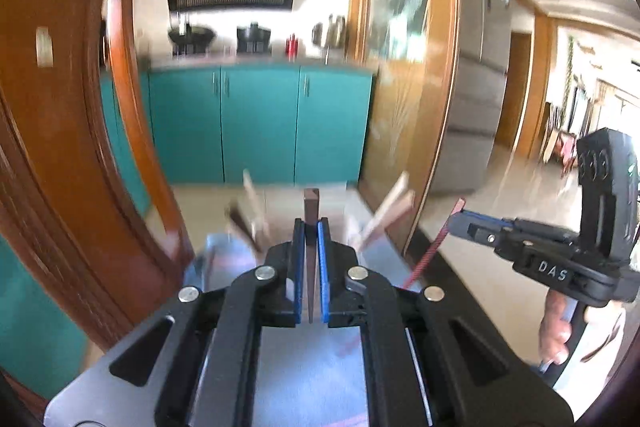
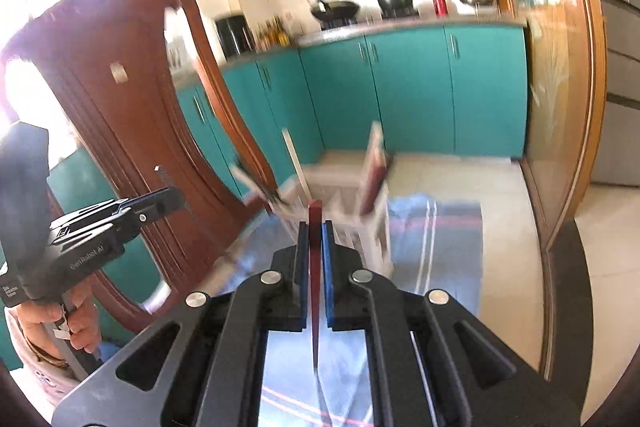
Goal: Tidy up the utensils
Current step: 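Lift both chopsticks and lower them into the white holder, then open both tools to release the chopsticks into the holder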
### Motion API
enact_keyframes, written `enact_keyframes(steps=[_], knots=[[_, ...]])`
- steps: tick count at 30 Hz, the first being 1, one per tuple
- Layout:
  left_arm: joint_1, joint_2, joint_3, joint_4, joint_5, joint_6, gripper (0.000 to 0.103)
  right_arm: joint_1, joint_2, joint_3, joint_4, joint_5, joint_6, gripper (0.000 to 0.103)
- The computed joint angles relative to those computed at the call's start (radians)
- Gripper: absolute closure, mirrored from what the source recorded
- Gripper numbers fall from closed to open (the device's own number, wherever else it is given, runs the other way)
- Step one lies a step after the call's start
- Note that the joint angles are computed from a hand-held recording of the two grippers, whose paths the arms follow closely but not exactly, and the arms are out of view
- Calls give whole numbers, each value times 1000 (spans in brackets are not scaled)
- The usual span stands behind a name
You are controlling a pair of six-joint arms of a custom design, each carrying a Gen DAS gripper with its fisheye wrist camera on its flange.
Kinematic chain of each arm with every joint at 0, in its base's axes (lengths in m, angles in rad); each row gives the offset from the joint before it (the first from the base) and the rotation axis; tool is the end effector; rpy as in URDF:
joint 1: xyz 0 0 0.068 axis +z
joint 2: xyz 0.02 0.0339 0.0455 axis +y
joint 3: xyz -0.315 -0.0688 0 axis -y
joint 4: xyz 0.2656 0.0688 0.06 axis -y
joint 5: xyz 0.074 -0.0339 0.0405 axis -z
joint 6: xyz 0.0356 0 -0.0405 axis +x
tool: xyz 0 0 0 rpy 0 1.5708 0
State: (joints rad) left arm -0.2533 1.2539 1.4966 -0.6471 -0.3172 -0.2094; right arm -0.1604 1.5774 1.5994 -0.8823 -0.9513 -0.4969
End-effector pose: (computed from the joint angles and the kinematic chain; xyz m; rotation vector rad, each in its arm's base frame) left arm 0.2587 -0.0555 0.4925 -0.1623 1.9472 0.0086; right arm 0.3482 -0.0270 0.4226 -0.7396 1.9826 0.7644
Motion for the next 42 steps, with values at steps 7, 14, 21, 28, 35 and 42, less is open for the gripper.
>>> enact_keyframes(steps=[7,14,21,28,35,42], knots=[[73,80,152,90,-4,10,96,32,19,126,307,-16,411,96],[188,169,229,109,104,-28,96,85,96,205,420,78,570,96],[216,222,200,228,67,-51,96,91,94,90,732,131,810,96],[225,340,190,228,39,-70,96,182,120,59,690,284,638,96],[156,337,125,251,-58,-23,94,237,123,14,677,363,534,96],[100,236,29,319,-147,25,41,196,60,-87,763,352,598,42]])
